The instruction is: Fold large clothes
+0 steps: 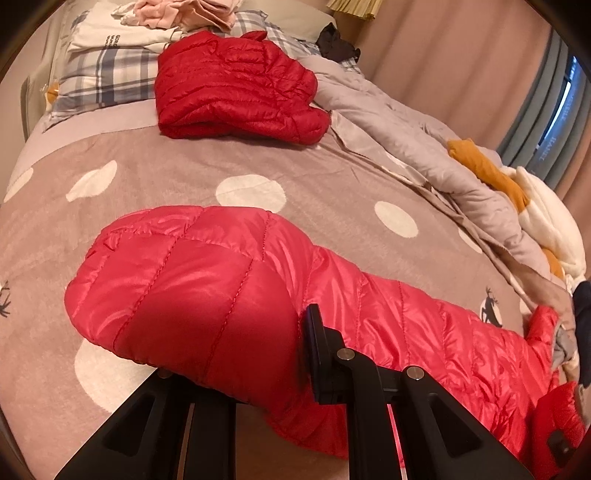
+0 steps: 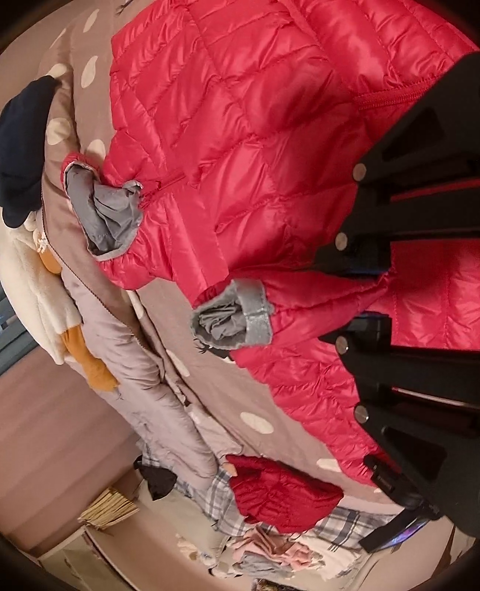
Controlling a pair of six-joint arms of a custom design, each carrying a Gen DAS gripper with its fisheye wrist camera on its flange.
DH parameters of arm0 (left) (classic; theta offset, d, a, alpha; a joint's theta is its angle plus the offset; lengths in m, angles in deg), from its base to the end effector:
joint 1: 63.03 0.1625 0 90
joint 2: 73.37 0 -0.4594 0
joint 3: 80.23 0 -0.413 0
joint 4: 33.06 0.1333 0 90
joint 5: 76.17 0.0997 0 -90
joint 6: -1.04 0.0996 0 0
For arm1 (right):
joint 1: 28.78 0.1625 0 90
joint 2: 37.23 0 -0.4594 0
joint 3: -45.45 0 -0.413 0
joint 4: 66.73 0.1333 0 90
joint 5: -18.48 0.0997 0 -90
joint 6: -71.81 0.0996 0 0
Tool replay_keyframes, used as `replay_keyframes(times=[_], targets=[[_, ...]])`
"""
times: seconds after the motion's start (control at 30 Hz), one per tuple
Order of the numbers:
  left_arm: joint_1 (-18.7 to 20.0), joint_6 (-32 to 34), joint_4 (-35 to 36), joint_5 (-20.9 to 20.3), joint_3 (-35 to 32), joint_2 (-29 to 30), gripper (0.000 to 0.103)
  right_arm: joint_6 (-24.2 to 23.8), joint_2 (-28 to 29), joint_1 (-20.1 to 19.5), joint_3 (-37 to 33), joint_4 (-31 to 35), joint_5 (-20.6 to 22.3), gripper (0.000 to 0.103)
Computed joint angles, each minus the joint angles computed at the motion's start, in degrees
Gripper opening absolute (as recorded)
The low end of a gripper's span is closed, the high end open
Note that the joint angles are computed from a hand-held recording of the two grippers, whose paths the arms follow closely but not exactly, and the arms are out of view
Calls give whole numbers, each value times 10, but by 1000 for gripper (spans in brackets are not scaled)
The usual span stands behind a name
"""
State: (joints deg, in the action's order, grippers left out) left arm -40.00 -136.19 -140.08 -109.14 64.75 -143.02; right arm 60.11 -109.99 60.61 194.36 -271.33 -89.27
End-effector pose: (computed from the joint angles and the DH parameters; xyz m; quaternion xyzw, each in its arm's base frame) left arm -0.1642 -0.3054 0.0804 -0.2514 0.7614 -0.4974 0.3312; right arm 0.0990 -0.3732 0.1880 0.0396 -0.9335 0.3078 0.1797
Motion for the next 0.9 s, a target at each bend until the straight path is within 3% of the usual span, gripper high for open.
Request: replay_keyframes(times=[0.1, 0.23, 0.3, 0.37, 0.5, 0.73, 0.9], targets=[[3, 2, 7, -2, -5, 4, 13, -24, -7, 11, -2, 18, -6, 43], [3, 5, 2, -3, -4, 3, 13, -73, 11, 46, 2, -36, -44, 46], [2, 7, -3, -2, -1, 1, 13, -102, 19, 64, 5, -73, -61, 54], [1, 9, -6, -2, 0, 1, 13, -114, 17, 72, 5, -84, -71, 61], [1, 4, 2, -1, -4, 5, 13, -151, 6, 77, 4, -107, -88, 66], [5, -1, 25, -2, -17, 17, 13, -195, -59, 45, -8, -104, -118, 71], [2, -7, 40, 1, -22, 21, 13, -255, -100, -18, -30, -141, -134, 71]])
